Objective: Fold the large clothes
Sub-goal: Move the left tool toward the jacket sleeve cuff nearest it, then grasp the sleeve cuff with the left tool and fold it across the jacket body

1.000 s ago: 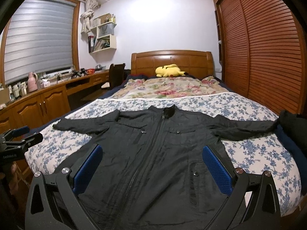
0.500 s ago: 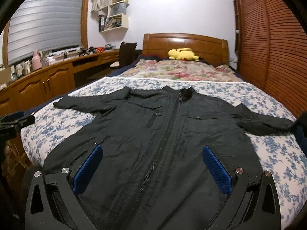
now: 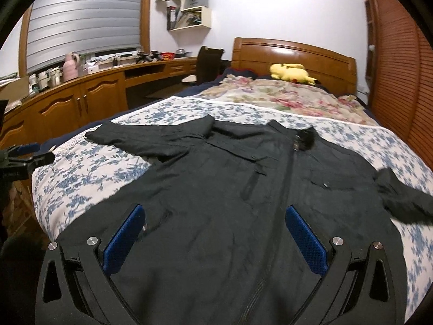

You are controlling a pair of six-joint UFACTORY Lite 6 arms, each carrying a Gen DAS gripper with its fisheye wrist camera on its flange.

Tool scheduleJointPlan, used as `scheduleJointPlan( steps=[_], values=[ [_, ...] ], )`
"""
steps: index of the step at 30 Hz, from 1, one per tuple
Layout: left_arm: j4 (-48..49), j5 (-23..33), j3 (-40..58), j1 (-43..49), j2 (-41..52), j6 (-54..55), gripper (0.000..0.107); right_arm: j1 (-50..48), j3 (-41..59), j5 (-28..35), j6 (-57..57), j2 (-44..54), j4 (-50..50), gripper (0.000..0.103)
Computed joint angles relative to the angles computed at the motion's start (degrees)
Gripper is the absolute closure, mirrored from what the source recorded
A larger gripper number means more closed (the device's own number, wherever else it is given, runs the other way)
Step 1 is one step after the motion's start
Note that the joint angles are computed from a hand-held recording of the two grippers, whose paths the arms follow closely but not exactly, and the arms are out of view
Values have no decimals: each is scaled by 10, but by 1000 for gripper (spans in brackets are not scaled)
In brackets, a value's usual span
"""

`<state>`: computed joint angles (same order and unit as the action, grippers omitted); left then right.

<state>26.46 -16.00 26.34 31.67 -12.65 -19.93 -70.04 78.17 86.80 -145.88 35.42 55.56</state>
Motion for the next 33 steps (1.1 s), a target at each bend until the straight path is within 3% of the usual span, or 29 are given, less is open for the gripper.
scheduleJointPlan(
  steps=[9,15,18,20,25,33],
  values=[
    [305,-31,166,103,156,-261,4,96,-72,-103,-43,-24,31,0],
    [362,-33,290,119,276,-296,4,139,-75,-218,-72,32,33,0],
    [388,-30,370,120,349,-331,4,130,-16,-193,-31,68,11,0],
    [418,-22,426,119,394,-369,9,128,16,-180,-11,87,1,0],
    [594,-8,591,127,514,-574,24,122,54,-165,4,108,1,0],
    [978,-24,859,166,714,-1006,48,139,-82,-209,-57,19,40,0]
  ],
)
